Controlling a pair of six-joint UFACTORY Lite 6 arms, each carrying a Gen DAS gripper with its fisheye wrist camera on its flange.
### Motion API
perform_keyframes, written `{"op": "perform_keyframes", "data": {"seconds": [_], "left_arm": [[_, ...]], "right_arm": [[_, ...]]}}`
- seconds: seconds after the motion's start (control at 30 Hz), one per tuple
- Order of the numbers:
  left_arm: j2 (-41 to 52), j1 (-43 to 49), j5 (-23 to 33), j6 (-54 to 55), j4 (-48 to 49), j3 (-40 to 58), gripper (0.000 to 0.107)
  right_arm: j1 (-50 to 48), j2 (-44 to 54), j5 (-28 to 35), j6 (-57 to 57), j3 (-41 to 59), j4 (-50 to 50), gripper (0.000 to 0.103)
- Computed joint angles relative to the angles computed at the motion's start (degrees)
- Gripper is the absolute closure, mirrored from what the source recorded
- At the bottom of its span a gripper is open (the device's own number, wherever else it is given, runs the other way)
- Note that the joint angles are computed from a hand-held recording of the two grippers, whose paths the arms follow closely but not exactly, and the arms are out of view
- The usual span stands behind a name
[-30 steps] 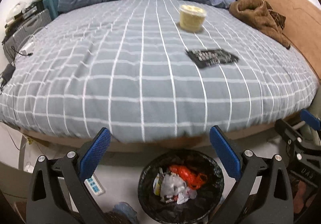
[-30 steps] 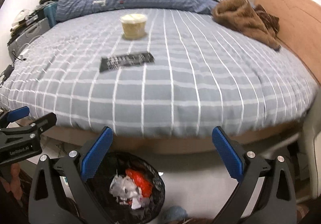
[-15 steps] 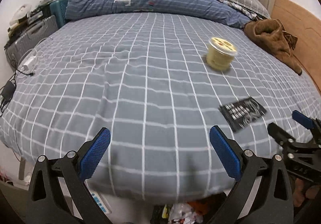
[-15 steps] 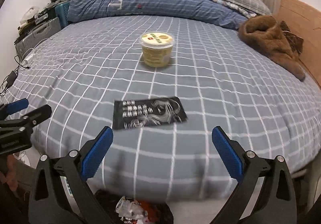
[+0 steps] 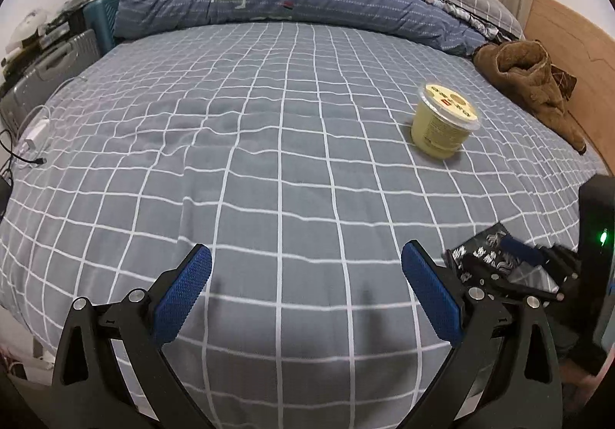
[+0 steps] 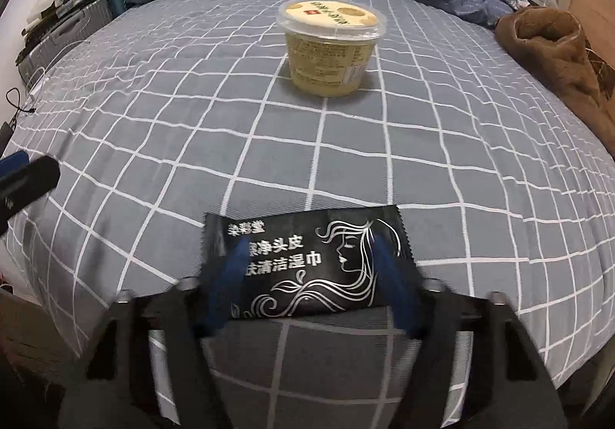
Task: Collect trash
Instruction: 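Grasp the black wet-wipe packet with the right tool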
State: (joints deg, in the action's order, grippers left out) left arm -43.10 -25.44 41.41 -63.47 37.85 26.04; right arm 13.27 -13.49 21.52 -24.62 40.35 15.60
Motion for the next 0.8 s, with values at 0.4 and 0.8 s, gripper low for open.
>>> {"op": "perform_keyframes", "data": {"seconds": [0.4, 0.8], "left_arm": [[5.08, -1.00, -2.12, -3.42, 2.56, 1.45, 0.010], [22.13, -3.86, -8.57, -12.97, 10.08, 10.59, 0.010]], "right_arm": [[-3.96, -0.60, 3.65, -9.96, 0.56, 9.19, 0.084], [-13.67, -5.06, 9.75, -24.21, 2.68, 19.38, 0.094]]}}
